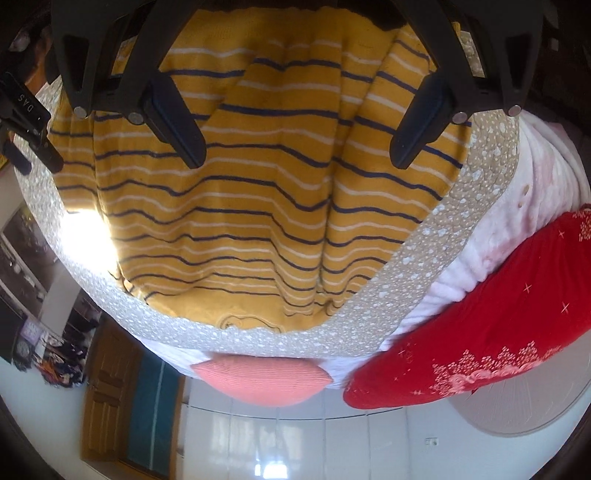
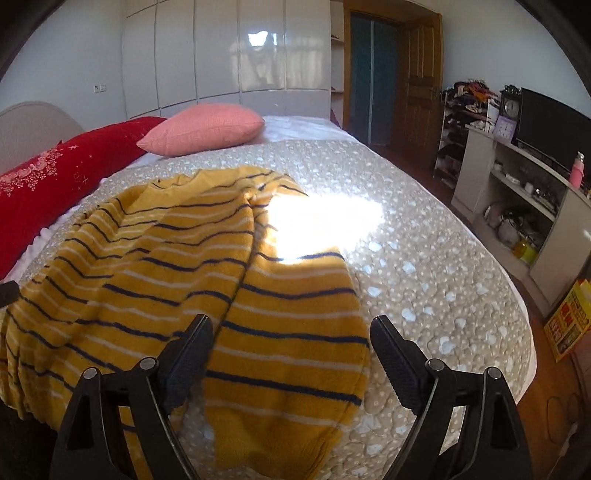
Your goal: Fold small clothes
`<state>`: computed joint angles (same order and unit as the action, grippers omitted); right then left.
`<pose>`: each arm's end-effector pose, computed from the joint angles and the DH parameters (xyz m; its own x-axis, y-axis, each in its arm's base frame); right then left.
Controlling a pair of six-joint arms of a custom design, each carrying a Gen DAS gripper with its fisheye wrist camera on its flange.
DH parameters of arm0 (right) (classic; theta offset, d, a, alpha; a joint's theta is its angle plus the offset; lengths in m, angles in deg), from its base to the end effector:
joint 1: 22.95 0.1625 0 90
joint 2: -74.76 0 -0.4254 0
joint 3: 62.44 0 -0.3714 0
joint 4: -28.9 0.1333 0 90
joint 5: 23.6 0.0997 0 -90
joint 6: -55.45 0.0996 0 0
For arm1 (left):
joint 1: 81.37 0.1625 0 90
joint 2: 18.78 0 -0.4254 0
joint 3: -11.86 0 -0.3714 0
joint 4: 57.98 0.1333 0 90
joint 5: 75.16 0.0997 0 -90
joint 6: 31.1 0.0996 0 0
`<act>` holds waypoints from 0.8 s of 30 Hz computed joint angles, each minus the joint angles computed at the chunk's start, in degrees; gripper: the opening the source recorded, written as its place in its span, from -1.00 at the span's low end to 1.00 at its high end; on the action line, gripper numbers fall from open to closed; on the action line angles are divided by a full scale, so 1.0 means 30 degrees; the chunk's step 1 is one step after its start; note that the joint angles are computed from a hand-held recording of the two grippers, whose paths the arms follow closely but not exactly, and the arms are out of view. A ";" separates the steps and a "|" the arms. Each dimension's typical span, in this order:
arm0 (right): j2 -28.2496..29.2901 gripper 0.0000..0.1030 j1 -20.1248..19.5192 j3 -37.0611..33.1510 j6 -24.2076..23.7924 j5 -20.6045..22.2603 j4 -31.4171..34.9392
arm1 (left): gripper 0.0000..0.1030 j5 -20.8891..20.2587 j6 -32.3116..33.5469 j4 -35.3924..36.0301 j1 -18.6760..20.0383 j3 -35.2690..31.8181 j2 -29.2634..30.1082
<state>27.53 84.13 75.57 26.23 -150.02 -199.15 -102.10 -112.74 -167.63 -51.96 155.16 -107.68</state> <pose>0.1914 -0.3705 0.1223 -0.6858 -0.1591 0.7102 -0.6120 0.6542 -0.4444 -0.1353 -0.3312 0.1919 -0.6761 -0.3055 -0.6704 0.3219 0.6960 -0.6418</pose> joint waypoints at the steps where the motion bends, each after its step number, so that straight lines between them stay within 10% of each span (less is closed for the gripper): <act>1: 0.0003 0.79 0.0143 -0.0013 -0.0065 0.0114 0.0031 | 0.93 -0.0003 0.0007 0.0055 -0.0050 -0.0042 0.0114; 24: -0.1178 0.80 -0.1252 0.0635 0.0617 0.0292 0.2076 | 0.93 -0.1178 0.1160 -0.1951 0.0040 0.0394 0.0470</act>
